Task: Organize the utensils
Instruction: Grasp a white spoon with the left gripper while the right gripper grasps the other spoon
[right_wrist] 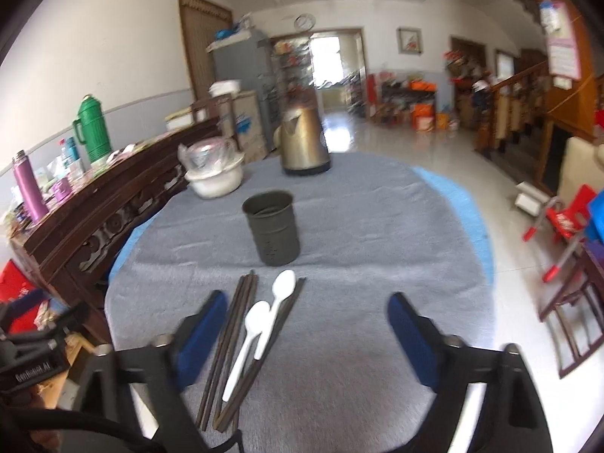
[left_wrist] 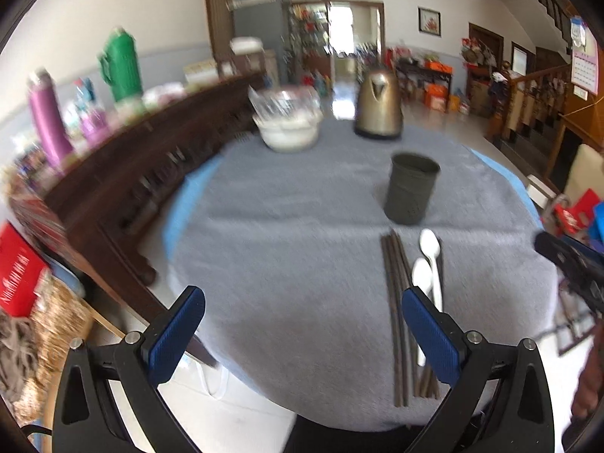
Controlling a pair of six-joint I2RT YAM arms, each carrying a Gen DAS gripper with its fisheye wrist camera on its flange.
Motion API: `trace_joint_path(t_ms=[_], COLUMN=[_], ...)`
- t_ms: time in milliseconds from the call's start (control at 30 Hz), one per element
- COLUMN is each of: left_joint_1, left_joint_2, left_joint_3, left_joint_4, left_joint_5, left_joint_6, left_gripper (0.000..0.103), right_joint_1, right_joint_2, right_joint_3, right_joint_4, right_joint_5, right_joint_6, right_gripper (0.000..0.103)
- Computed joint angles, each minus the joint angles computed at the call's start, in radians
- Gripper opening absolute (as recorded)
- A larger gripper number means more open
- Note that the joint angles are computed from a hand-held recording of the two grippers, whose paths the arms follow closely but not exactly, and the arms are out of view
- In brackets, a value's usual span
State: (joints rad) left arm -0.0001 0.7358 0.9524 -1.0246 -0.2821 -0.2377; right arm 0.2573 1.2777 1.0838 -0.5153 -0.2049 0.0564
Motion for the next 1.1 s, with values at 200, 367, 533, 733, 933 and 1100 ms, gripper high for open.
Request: trace_joint_path(t_ms=[200,367,533,733,933,1100], left_joint_1=[0.168,0.208,0.244,0.264,0.257,0.216], left_joint_2=[0.074,0.150,0.239,0.292,0.309,0.344], left_joint_3=[-0.103,-0.123,-0.115,-0.089,-0.075,-0.058], left_joint_4=[0.102,0.154,0.190,0.213,0.207,0.213], left_joint_5=[0.190,0.298,0.413,0.502,0.555,0.598], left_joint_6=[0.077,0.145,0.193,0.252,0.291,0.320], left_gripper=[0.103,0.078,0.061,0.060,0.060,0.057], right_joint_1=[-0.001,0.028,0.050,0.091,0.109,0.072], right_joint_2=[0.365,0.621,0.866,1.006,0.992,0.949], right_joint_3=[0.220,0.433,0.723,0.920,0.880,0.811], right_joint_4=[-0.048,-0.101,-0.258,-0.418,-0.376,-0.322], right_joint_5=[-0.170,-0.209,-0.189,-0.111,-0.043,-0.085], right_joint_6=[-0.038,-0.034,-0.057,-0.110,-0.150,-0.159], right_gripper=[0.040,0.040,0.040,0.040,0.017,0.005])
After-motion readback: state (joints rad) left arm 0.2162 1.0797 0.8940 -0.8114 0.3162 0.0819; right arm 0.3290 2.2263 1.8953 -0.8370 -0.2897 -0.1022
